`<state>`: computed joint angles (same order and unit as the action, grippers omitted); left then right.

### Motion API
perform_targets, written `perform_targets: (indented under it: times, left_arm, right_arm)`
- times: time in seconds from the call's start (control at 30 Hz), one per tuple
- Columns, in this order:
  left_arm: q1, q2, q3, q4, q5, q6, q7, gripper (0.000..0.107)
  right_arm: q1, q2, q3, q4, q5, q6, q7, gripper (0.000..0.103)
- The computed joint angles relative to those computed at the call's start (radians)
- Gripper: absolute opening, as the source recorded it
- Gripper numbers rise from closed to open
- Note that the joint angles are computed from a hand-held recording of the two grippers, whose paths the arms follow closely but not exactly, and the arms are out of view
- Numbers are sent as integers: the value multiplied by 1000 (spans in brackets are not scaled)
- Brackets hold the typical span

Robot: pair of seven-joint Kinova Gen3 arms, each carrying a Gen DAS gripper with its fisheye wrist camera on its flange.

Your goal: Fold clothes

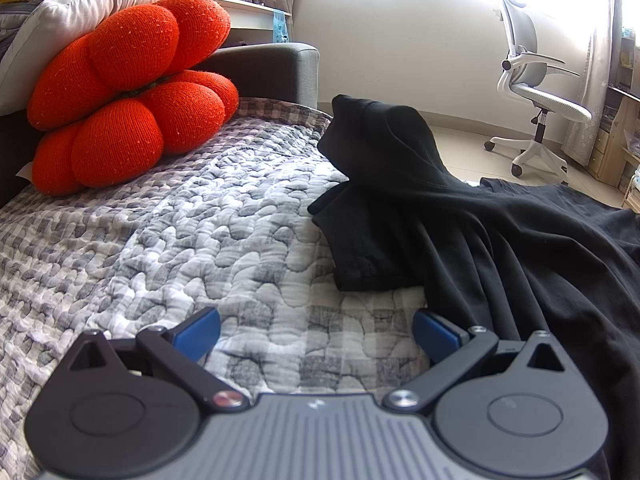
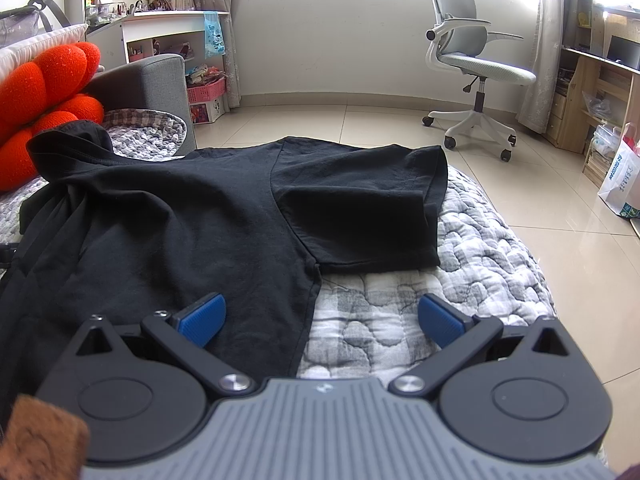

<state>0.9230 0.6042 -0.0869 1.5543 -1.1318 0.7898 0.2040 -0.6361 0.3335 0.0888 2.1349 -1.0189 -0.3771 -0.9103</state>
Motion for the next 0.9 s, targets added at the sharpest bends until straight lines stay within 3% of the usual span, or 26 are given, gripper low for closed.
perform_targets:
  times: [0.9]
  left_arm:
    - [0, 0, 2, 1, -2, 3, 3, 103]
  right_arm:
    - [-2, 2, -3, -3, -19, -5, 22, 103]
